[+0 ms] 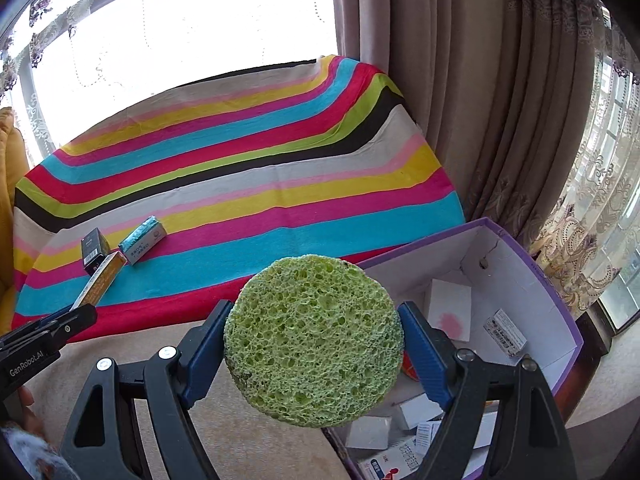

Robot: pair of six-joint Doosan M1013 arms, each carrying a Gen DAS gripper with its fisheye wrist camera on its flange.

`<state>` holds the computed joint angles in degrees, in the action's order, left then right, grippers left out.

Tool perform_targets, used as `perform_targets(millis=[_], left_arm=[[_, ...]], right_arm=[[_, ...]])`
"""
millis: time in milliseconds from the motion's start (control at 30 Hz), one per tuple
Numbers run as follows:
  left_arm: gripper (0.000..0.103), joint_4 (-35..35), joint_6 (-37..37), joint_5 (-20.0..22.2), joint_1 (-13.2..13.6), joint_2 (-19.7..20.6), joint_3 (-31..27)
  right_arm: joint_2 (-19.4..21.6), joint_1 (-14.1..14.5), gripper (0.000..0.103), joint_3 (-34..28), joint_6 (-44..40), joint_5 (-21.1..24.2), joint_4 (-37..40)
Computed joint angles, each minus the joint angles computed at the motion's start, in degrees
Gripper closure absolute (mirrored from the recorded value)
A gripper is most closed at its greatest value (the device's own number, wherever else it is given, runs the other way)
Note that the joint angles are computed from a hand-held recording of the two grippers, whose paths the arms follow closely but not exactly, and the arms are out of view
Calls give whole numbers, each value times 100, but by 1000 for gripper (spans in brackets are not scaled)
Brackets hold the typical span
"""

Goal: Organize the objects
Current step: 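Carry the white box and sponge into the purple box and open both tools, then move both open tools back toward the black box and teal box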

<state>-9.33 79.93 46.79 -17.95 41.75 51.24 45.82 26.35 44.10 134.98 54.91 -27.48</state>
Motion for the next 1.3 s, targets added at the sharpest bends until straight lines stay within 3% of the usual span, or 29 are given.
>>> perform_targets(millis=[267, 600, 633, 667, 700, 767, 1300], left_arm=[[68, -713, 731, 354, -247, 248, -471], [68, -1550, 1673, 996, -513, 645, -1162], [64, -1702, 1761, 1148, -512, 715, -1280], [52, -1746, 1785, 1273, -519, 767, -1373], [46, -1701, 1768, 1320, -532, 786, -1413], [39, -1699, 1715, 1290, -517, 758, -1369], [39, -1554, 1105, 905, -215, 408, -766]], right_arm=[[-370, -232, 20, 729, 639, 154, -324], [-538, -339, 19, 1076, 1041, 343, -681], [-534, -348, 19, 1073, 1057, 372, -665], [-527, -359, 17, 1064, 1051, 400, -631], [-514, -364, 16, 1046, 1045, 443, -609], [-486, -370, 16, 1006, 1021, 511, -589], [-349, -260, 15, 687, 505, 469, -193]])
